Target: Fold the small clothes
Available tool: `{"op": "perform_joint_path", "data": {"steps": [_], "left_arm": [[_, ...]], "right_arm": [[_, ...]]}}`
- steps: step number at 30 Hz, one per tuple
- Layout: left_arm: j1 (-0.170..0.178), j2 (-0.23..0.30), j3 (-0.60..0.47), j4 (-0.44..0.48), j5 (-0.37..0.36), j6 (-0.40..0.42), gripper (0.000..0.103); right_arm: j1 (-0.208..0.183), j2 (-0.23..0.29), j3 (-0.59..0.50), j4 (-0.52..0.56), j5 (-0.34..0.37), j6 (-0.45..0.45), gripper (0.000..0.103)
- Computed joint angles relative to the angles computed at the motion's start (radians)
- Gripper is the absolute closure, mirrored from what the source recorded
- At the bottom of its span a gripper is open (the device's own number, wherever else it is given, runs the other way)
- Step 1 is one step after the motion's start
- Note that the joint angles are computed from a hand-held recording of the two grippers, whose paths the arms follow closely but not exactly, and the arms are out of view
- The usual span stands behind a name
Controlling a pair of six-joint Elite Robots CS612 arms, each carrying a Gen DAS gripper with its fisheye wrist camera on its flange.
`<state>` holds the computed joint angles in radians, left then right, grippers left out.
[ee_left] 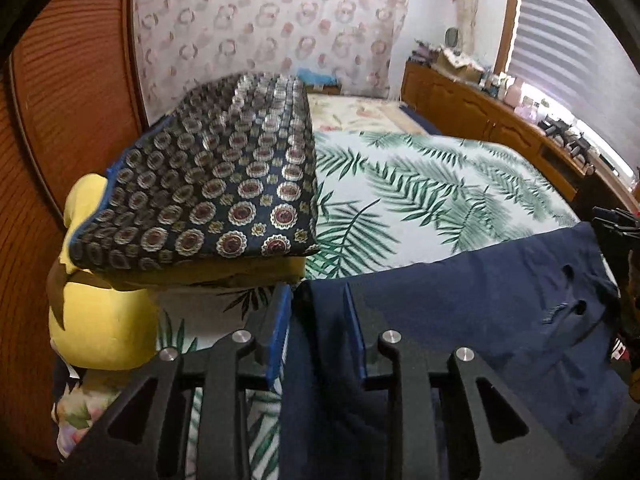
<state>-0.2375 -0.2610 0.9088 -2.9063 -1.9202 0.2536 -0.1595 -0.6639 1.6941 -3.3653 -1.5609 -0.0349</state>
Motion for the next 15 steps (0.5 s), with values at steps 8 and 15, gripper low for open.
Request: {"op": "perform_joint_path", "data": {"steps": [8,15], "left_arm": [[-0.003,0.029,-0.052,0.108,0.017,0.021,0.077],[0.001,0.041,-0.067,0.108,0.019,0.007,0.061]], "right_arm": [[-0.013,0.049,-0.058,0.071,0.000,0.034,0.036],[-0.019,0.059,-0.060,0.106,0.004,0.053,0.029]]}}
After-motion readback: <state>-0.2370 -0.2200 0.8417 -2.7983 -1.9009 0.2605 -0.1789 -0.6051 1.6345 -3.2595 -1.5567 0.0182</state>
